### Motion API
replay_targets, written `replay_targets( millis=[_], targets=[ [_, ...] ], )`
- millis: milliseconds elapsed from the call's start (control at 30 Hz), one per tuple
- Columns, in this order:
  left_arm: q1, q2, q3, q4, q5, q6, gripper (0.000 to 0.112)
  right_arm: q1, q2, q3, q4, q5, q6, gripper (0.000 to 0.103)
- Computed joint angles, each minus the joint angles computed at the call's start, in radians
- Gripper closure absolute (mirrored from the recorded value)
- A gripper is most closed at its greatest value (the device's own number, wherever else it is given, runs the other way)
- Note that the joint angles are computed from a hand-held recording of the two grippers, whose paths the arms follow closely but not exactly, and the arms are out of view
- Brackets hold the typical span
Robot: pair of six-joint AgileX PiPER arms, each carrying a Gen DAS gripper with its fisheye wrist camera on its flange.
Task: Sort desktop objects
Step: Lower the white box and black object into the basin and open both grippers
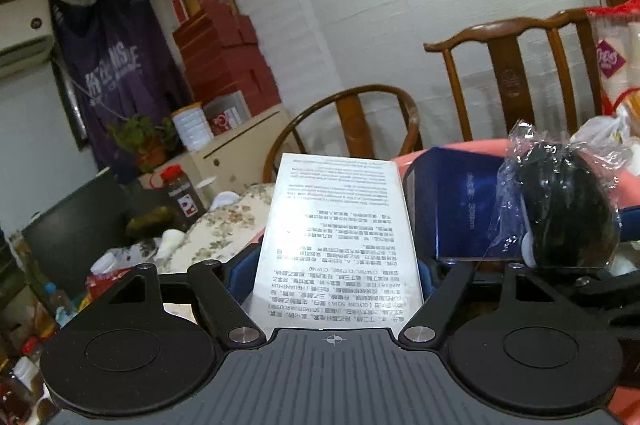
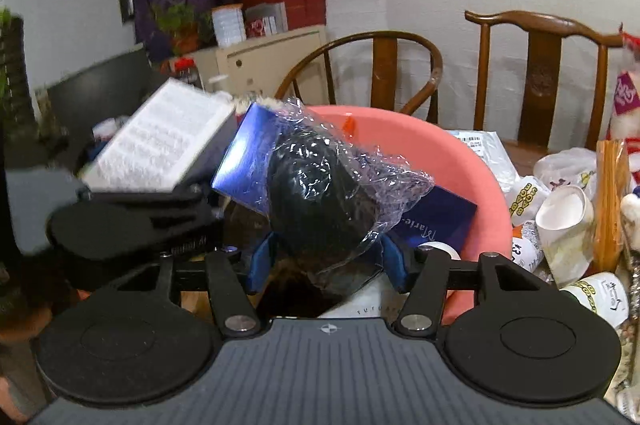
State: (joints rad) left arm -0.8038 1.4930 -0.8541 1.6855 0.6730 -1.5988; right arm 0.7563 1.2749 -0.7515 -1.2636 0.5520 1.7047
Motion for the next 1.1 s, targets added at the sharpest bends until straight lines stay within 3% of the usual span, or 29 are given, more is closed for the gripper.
replay_targets(
  millis=[67, 567, 1100],
  targets=[
    [0.004, -0.003, 0.001, -0.002, -0.009, 0.002, 0.029, 0.026, 0.010, -0.001, -0.019, 0.034, 0.017, 0.042],
    [0.009, 0.004, -0.020, -0.069, -0.008, 0.086, 0.030, 0.025, 0.032, 0.000, -0.041, 0.033, 0.028, 0.044],
    [0.014, -0.008, 0.005, -0.084, -0.018, 0.085, 0.027, 0.125, 0.055, 0.007, -0.090, 0.168, 0.067, 0.042]
  ],
)
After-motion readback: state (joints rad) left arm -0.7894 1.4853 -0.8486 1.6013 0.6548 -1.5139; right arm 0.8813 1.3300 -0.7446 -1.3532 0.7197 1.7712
